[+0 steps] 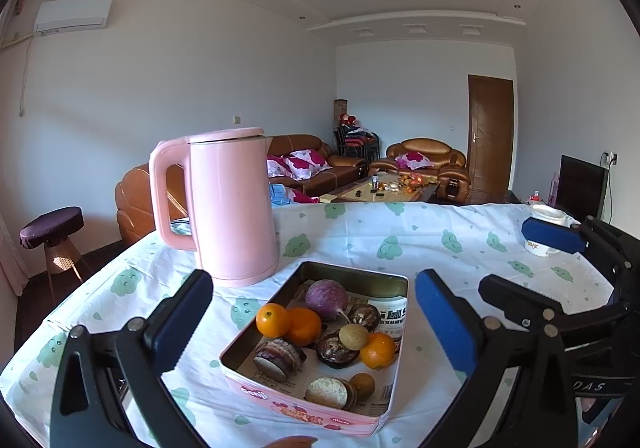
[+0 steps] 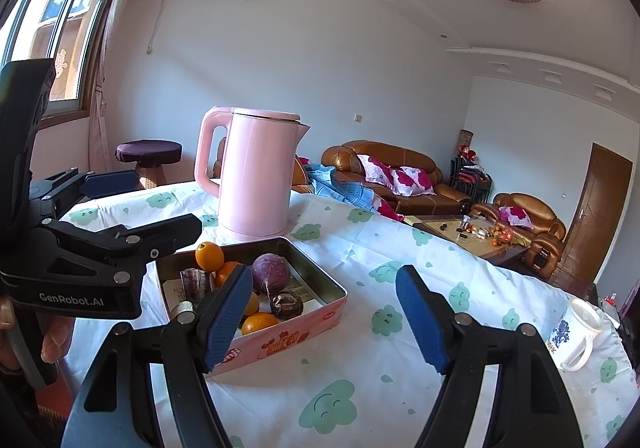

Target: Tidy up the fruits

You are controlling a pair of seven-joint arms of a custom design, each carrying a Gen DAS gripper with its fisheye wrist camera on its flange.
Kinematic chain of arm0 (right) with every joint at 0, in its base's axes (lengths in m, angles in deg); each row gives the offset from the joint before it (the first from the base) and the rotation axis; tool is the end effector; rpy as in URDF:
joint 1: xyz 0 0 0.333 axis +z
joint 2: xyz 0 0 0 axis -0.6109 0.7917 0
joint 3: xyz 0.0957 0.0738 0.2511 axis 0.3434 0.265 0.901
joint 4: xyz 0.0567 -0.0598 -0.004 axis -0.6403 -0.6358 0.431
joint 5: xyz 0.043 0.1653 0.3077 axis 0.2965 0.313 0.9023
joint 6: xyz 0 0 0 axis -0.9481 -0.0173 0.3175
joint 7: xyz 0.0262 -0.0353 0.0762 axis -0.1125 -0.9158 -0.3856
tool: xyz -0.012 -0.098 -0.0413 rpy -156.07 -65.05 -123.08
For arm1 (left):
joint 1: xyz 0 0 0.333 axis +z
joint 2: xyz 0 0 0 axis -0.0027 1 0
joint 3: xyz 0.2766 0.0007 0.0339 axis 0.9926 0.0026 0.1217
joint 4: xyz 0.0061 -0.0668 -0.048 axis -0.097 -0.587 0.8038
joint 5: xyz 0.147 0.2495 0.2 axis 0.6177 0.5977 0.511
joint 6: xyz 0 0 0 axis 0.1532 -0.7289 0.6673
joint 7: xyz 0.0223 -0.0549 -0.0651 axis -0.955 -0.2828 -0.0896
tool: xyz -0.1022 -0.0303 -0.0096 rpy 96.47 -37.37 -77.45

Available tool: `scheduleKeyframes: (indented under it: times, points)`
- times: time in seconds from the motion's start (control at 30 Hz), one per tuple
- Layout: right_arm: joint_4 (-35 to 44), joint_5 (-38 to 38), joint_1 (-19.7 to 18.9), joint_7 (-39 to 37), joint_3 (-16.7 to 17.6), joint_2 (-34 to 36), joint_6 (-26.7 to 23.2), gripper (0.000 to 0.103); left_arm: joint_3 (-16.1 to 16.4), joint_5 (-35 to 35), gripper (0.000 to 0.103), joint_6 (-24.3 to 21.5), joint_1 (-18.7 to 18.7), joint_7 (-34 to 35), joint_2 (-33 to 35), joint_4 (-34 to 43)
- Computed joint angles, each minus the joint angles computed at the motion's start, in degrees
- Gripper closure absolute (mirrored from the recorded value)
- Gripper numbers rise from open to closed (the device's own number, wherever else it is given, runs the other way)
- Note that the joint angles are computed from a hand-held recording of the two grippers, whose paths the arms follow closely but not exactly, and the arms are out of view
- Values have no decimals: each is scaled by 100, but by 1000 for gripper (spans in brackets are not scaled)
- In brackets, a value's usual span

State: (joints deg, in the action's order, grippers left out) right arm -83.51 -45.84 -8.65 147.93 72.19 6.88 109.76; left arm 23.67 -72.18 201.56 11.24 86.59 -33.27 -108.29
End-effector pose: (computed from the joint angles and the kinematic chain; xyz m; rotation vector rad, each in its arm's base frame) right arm 0.6339 0.2772 0.4235 -1.5778 1.4119 -1.2386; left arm 0.7431 -0.0340 0.4219 -1.0546 1.8789 -1.3660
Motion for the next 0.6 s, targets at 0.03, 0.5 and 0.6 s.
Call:
scheduleKeyframes:
  times: [0.03, 0.5, 0.6]
  points:
    - [2, 3, -1, -4, 0, 1, 0, 27, -22, -16, 0, 20, 15, 38, -1, -14]
    - [-22, 134, 12, -174, -5, 37, 55, 27, 11, 41, 0, -78, 20, 4, 14, -4]
    - [-59, 147, 3, -144, -14, 15, 63, 27, 1, 20, 0, -6, 14, 48, -6, -50]
